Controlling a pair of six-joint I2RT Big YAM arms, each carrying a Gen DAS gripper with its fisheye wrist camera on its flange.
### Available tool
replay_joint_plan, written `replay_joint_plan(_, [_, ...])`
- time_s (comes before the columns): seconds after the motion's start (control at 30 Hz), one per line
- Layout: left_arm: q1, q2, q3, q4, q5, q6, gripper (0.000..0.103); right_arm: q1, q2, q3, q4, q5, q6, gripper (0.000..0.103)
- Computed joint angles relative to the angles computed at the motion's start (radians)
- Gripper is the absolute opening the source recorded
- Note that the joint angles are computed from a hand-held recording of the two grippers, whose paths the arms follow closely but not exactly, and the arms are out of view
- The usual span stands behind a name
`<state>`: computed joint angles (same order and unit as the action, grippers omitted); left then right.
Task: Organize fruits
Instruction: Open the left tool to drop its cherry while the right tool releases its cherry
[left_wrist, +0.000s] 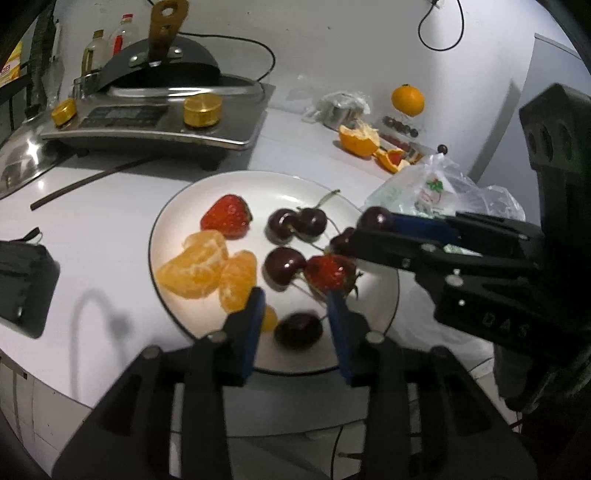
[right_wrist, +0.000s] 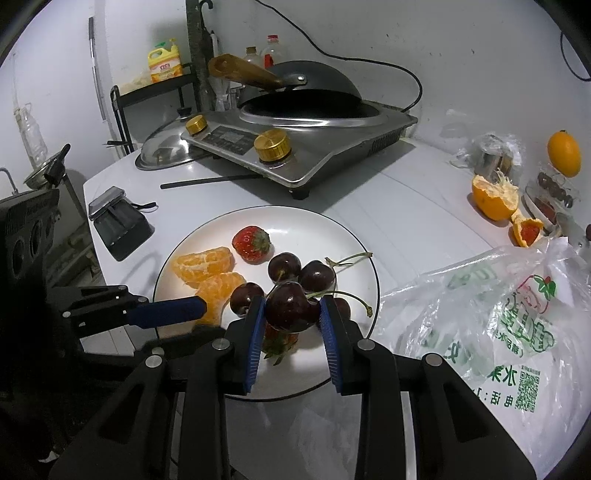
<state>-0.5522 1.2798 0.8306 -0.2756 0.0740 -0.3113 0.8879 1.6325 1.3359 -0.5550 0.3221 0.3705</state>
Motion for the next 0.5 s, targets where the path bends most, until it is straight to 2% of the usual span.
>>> replay_joint_plan(0.1, [-0.001,-0.007,-0.001,0.009,-0.01,-0.004,0.051,-0.006,0.006,0.006,-0.001,-0.005,-0.002,0.032])
replay_joint_plan(0.43, [0.014,-0.016,0.003,-0.001,-0.058,-0.013,0.051,-0.021,0.033,0.035,-0.005,-0.029,-0.004,0.032])
replay_joint_plan(0.5, [0.013,-0.014,0.006,-0.005,-0.067,-0.01,0.051,-0.024,0.035,0.036,-0.003,-0.032,0.001,0.039])
